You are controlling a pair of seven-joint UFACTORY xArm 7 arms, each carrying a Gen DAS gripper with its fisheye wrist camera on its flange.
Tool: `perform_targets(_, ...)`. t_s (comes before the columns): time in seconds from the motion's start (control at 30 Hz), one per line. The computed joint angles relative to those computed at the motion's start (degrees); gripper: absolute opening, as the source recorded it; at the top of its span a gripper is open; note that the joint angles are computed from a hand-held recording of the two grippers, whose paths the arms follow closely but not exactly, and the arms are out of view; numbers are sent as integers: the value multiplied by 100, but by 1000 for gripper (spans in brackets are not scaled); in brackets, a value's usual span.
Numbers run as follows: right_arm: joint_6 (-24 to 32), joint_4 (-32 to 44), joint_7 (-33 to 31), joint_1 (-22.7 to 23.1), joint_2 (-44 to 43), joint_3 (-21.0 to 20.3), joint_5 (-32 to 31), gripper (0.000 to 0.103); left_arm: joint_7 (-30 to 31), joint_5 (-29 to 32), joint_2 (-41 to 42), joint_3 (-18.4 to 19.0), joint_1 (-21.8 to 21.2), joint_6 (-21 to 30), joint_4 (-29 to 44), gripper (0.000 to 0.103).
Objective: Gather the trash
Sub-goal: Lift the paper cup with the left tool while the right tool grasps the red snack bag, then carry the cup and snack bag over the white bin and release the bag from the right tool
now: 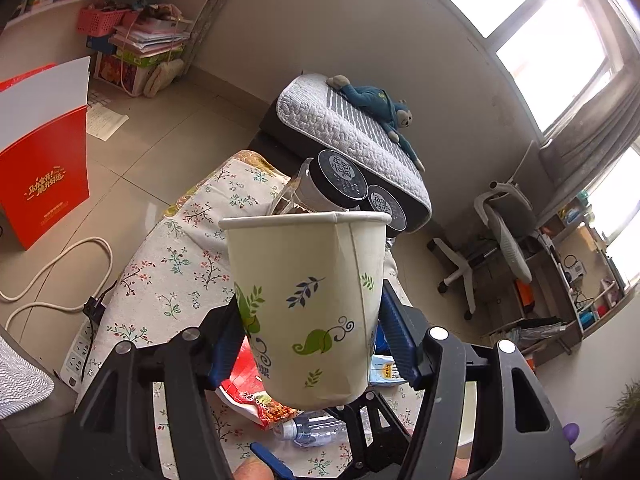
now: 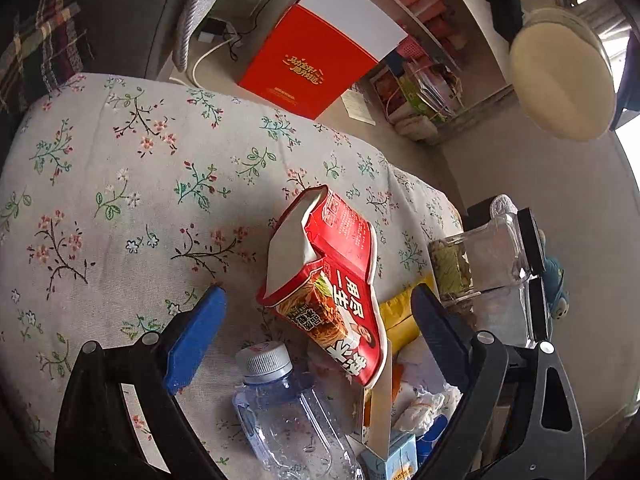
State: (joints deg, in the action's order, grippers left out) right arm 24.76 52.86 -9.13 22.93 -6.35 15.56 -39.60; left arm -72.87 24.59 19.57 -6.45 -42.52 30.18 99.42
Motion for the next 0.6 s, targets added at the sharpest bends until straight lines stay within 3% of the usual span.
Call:
perform_targets(0.03,83,84,-76,-1,139,13,-66,86,10,-2,3,-2,2,0,2,61)
perform_targets(0.07,197,183,-152,17,284,5,-83,75,24,-1,16,-5,-1,5,22,61)
perform_targets(0.1,402,313,-294,59,432,-24,70,50,41,-2,29,-9,-7,6,42,61)
perform_targets(0.17,202,303,-251,83,451,-138,200,49,77,6,53,-7,-25,19,84,61)
perform_targets(0.5,-38,119,-1409,116,-197,-759,4824,42,-39,257,125,74,-183,336,308,61)
perform_targets(0.6,-44,33,-1454,86,-432,-928,5785,41,-64,361,191,86,-261,496,456,61)
